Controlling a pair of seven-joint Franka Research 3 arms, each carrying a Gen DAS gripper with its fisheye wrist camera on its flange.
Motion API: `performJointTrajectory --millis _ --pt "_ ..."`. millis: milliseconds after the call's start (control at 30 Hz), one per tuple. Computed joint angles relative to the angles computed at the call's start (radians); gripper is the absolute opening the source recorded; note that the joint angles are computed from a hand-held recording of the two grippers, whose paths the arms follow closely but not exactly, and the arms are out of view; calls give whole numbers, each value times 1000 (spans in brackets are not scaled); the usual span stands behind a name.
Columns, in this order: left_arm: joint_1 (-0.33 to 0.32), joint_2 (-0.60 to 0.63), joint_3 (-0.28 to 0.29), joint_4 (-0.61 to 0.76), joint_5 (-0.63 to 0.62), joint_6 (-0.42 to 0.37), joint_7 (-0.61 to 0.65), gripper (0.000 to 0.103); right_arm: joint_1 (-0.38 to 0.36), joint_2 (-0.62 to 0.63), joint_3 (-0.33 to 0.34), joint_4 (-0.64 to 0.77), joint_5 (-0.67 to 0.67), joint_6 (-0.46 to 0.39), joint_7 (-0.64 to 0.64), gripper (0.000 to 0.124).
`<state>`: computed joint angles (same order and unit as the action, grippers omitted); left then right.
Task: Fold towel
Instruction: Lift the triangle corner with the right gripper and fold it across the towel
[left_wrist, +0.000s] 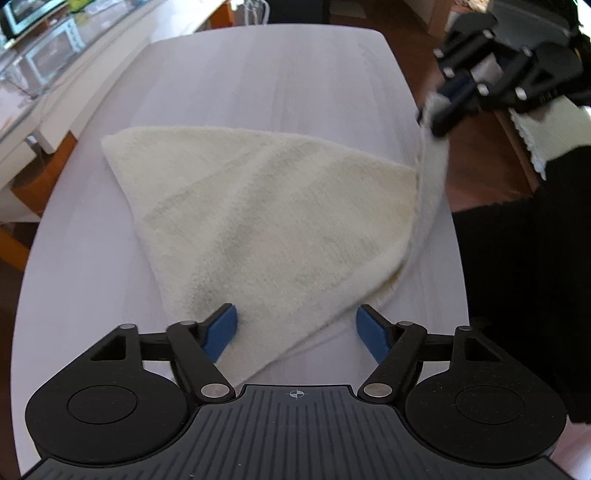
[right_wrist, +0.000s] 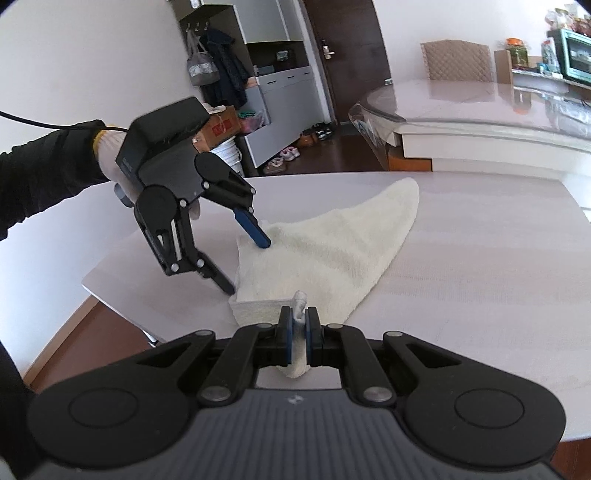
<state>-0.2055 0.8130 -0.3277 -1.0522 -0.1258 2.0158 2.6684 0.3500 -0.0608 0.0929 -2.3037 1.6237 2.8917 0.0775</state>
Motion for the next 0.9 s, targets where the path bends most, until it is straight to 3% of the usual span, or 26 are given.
performJointTrajectory --millis 100,267,467,900 --pt "-5 15 -2 32 2 -33 7 86 -16 1 -15 15 -42 -42 18 7" --pt "0 -22 -2 -37 3 13 21 86 -44 16 -36 59 -83 -88 7 7" --pt "-4 -25 -2 -47 2 28 -3 86 -96 124 -48 205 -185 -160 51 7" --pt "-25 -9 8 -24 7 34 -118 86 -210 419 34 568 -413 -172 190 7"
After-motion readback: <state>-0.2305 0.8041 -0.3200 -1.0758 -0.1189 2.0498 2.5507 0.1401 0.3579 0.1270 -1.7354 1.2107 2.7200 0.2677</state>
